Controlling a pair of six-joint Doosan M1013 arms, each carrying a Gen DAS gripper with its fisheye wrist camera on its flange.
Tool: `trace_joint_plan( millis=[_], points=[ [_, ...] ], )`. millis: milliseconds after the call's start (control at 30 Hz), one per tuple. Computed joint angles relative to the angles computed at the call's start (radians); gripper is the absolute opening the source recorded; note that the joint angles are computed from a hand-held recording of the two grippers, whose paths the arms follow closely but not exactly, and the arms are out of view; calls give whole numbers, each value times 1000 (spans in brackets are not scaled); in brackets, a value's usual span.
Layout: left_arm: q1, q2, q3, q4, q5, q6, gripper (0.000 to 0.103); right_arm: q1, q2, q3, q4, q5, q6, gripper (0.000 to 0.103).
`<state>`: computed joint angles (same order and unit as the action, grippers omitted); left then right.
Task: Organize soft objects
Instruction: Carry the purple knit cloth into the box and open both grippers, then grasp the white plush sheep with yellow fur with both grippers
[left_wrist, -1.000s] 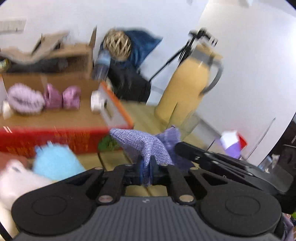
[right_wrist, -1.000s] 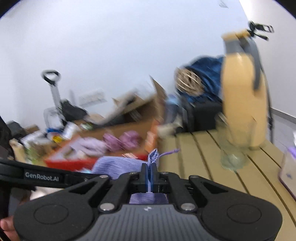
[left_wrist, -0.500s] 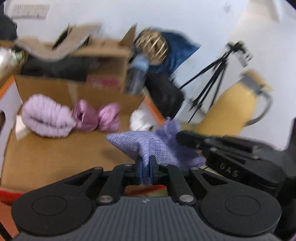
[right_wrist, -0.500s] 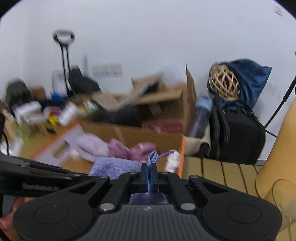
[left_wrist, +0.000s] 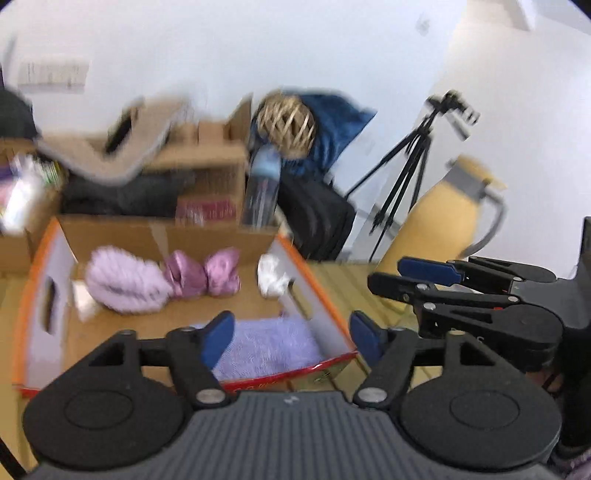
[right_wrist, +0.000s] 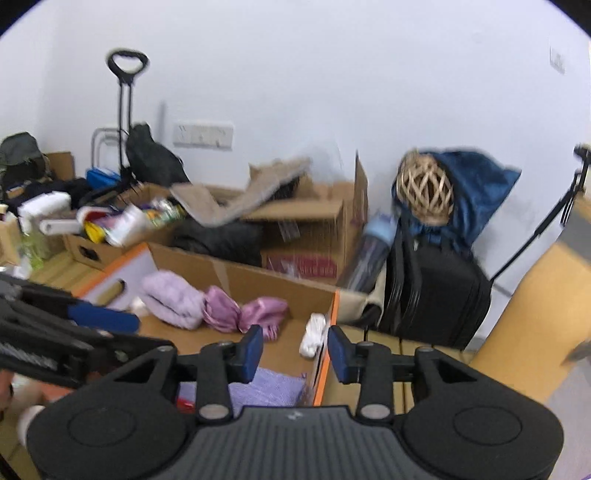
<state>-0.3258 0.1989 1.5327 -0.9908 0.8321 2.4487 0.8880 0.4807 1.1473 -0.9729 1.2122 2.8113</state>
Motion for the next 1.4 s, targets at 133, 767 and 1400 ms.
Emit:
trace_joint_plan(
  millis=[133, 767, 1400],
  points=[
    [52, -104, 68, -71, -19, 132, 84, 57, -20, -25, -59, 54, -10, 50],
    [440, -598, 636, -449, -70, 669, 103, 447, 21, 59, -319, 109, 435, 87],
    [243, -407, 574, -335, -174, 576, 101, 302, 49, 102, -138, -60, 520, 70]
  ],
)
